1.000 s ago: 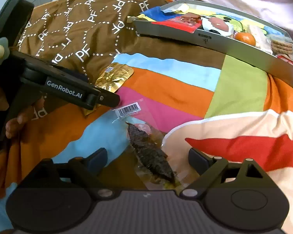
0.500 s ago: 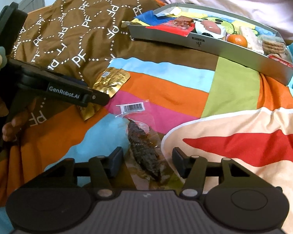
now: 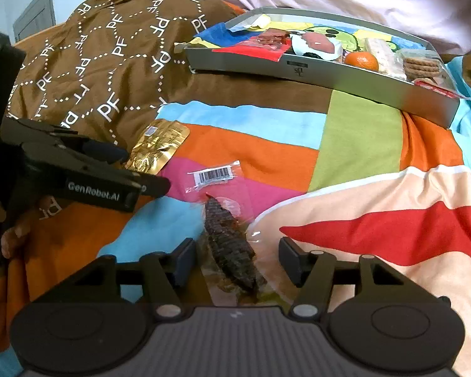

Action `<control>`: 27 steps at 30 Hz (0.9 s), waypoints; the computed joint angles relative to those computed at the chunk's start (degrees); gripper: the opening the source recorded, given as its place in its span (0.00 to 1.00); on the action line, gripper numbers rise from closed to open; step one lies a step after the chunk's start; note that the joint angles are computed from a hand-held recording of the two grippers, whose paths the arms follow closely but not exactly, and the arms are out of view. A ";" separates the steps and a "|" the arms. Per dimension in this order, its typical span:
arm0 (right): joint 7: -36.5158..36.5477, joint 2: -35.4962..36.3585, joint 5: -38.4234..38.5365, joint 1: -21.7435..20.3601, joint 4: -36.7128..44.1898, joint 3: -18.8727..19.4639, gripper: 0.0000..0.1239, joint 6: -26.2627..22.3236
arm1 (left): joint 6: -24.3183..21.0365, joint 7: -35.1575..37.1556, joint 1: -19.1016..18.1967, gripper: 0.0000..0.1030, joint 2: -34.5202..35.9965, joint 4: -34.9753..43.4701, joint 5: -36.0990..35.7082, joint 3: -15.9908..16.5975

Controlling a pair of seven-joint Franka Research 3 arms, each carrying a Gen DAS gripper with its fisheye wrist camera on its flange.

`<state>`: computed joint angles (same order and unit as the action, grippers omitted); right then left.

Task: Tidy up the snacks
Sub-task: 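Grasp the gold foil pouch with the left tool while the right tool grasps the dark wrapped snack, then lift the gold pouch and dark snack over the grey tray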

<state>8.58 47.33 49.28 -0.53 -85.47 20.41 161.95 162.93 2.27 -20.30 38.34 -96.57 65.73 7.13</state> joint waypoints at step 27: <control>-19.24 1.86 -2.34 -7.16 -7.44 14.88 0.42 21.33 | 1.29 -11.69 -1.32 0.45 -0.50 0.22 11.95 1.42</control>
<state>-10.66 49.19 46.95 -7.69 -92.91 35.29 183.28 164.22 -9.42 -21.62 37.84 -96.35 77.68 8.54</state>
